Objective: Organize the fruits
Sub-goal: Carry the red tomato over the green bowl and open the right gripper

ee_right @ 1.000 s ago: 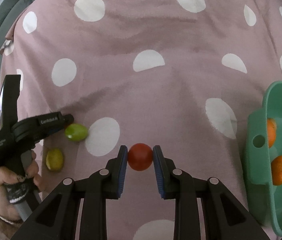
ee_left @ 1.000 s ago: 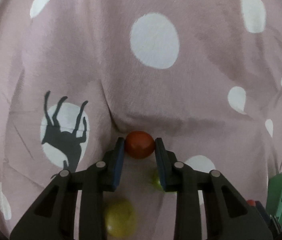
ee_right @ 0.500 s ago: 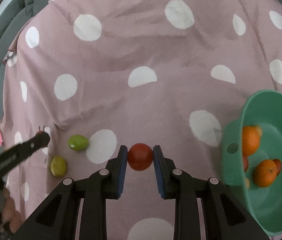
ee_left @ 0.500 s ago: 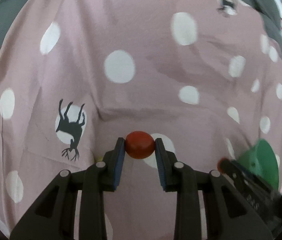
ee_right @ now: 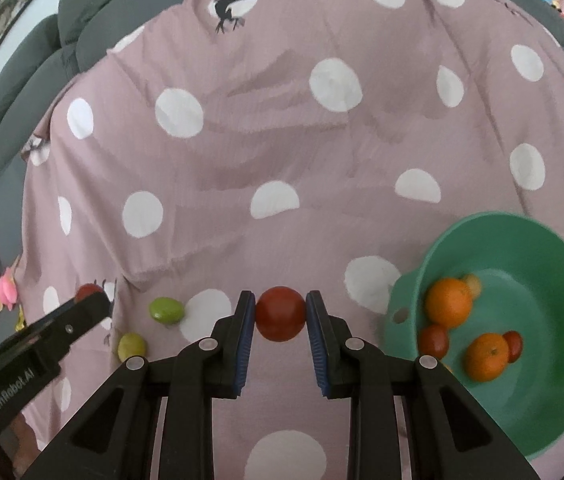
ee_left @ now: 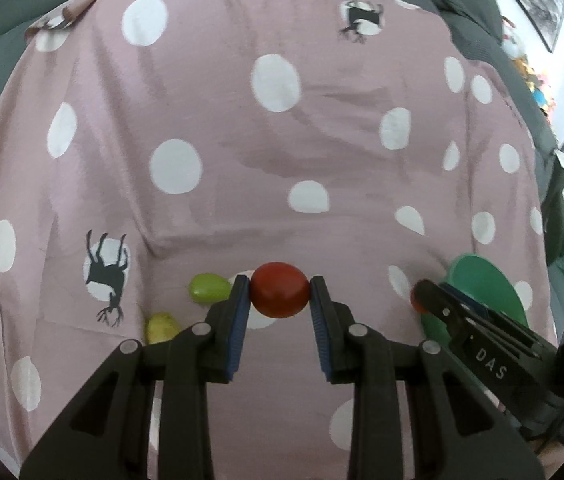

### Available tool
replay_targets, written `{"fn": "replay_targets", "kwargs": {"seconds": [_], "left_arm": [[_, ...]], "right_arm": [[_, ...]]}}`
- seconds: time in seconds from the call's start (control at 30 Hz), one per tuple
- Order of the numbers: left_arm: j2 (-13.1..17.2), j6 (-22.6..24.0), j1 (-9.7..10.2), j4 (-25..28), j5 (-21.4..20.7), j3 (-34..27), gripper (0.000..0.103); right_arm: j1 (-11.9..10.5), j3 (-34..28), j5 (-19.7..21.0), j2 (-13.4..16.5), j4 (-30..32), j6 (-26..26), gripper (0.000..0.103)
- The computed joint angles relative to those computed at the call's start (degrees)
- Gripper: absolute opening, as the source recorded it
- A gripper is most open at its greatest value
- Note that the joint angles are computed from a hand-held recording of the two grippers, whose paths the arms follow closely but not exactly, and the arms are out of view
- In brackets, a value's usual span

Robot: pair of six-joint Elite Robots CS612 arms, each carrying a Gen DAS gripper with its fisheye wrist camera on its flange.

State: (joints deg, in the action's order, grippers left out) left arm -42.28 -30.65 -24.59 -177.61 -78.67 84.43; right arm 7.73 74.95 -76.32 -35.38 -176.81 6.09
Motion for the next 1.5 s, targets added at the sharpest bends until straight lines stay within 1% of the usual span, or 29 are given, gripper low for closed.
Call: {"fn": "replay_targets", "kwargs": {"seconds": [0.07,0.17,0.2,0.37,0.57,0.7,0.9,0.97,1.17,1.23,1.37,1.47,1.5], "left_arm": [[0.02,0.78,-0.26,-0.76,-0.36,0.00,0.030],[0.21,2.09,-0.73,-1.63,-0.79,-0.30,0.030],[0.27,2.56,-0.87,-2.09,-1.16,-0.39,0.030],[0.57,5.20,-1.48,-3.43,-3.73,-1.03,0.030],[1.25,6.84,-2.16,-4.17,-6.46,-2.44,0.030],[1.98,8.42,-2.57,-3.45,-9.18,-3.88,0.030],[3.39,10.84,-3.47,-0.88,-10.95,-6.65,0.030],[4.06,11.59,-3.63,-0.21,-12.55,-7.86,0.030],[6.61,11.82,-4.12,-0.06,-17.71,-11.25,0.030],[7.64,12.39,-4.39,1.13,-19.24,-12.57,0.030],[8.92,14.53,-5.03,3.33,-20.15,-14.21,0.030],[9.63,14.40,-5.14,5.30,-20.28,-15.20,0.030],[9.74,14.43,-5.18,5.81,-20.14,-15.38,0.030]], "right_arm": [[-0.01,0.41,-0.60,-0.28,-0.97,0.06,0.028],[0.14,1.21,-3.94,-0.72,-3.37,0.24,0.028],[0.09,1.39,-4.47,-0.81,-3.90,0.28,0.028],[-0.58,2.64,-5.04,-1.52,-6.21,1.39,0.028],[-1.39,4.16,-7.49,-2.31,-9.20,3.70,0.028],[-2.19,5.35,-8.95,-2.96,-10.68,5.52,0.028],[-3.50,6.60,-10.20,-3.63,-11.86,8.03,0.028],[-3.83,6.74,-10.43,-3.71,-11.73,8.60,0.028],[-4.44,6.72,-12.30,-3.65,-10.42,10.03,0.028],[-4.83,6.83,-12.12,-3.64,-10.17,10.56,0.028],[-5.35,6.41,-12.53,-3.40,-8.89,11.55,0.028],[-5.59,5.91,-12.60,-3.12,-7.00,12.17,0.028],[-5.53,5.65,-13.38,-3.05,-5.96,12.36,0.028]]}}
